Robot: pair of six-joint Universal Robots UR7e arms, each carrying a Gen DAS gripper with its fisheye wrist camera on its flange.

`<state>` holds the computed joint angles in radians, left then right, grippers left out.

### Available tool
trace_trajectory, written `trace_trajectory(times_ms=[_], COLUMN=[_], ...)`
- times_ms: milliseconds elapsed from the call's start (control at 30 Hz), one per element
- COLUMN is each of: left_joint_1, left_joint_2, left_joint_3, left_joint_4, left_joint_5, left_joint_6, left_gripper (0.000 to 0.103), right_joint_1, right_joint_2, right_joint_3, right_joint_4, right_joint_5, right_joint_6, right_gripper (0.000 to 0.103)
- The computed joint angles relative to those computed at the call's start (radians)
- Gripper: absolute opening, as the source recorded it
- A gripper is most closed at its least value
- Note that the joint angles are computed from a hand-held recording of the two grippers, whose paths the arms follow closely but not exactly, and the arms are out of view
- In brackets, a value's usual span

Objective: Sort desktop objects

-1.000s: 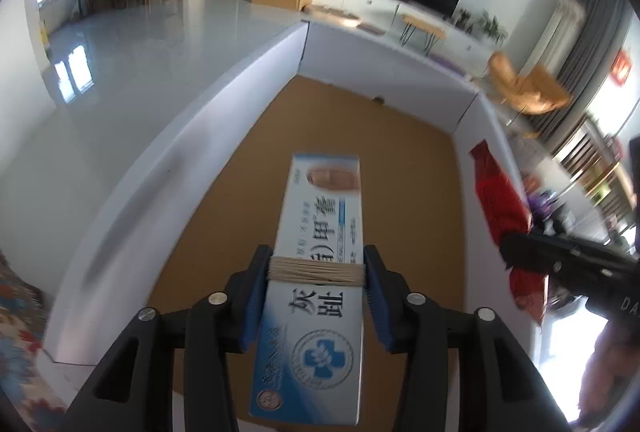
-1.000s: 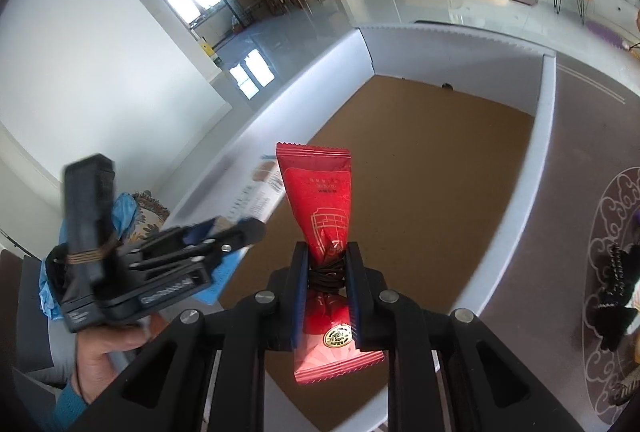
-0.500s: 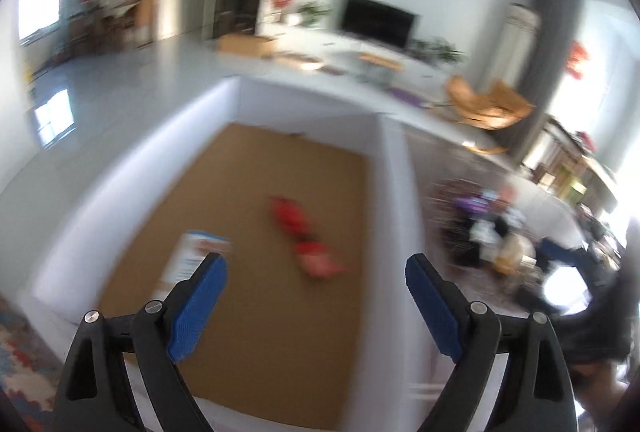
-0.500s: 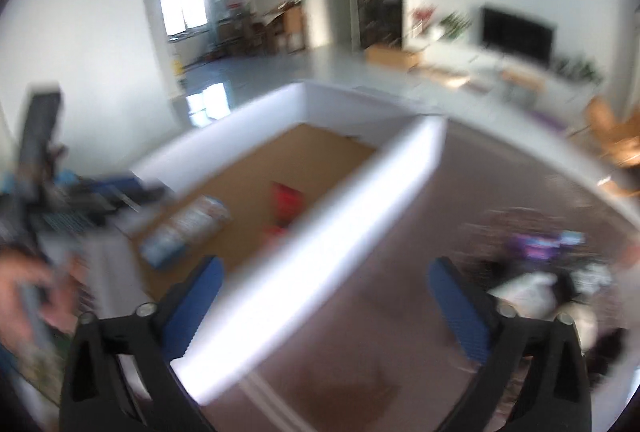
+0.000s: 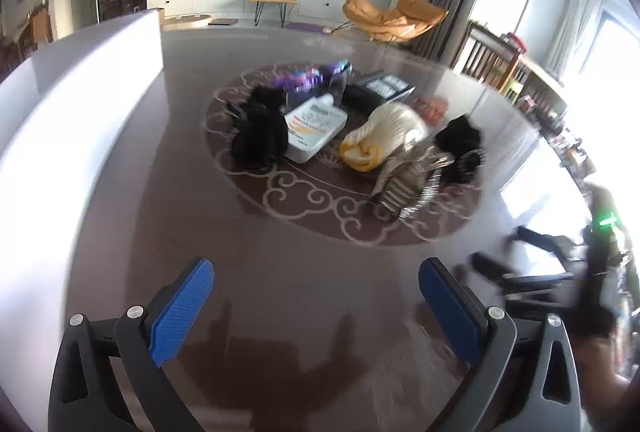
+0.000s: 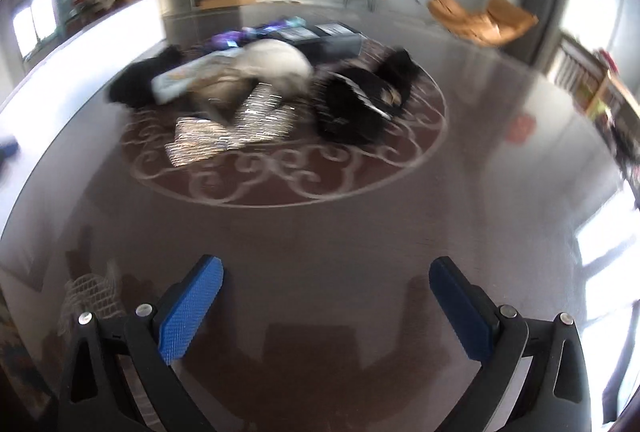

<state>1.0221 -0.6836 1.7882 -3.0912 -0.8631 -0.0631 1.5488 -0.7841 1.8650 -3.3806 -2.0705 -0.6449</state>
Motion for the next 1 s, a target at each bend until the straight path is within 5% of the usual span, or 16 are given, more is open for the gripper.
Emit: trace_trajectory(times_ms=[333, 1000], left_joint_1=[0.028, 0.036], left_joint_2=[0.147, 0.147], left_joint_3=[-0.179, -0.178], left_joint_4=[0.084, 0.072], left_joint_5=[0.129, 0.122], left_joint_6=[0.084, 0.086], left_gripper=[0.103, 0.103], right_joint_1=[0.006, 0.009], right_joint_2=[0.038, 0.037], right_joint_3=[-0.067, -0.062], right_joint_4=[0.013, 0.009], right_joint_5=[-0.035, -0.039], right_joint_6=[0.006, 0.009], right_gripper=[0.103, 0.103])
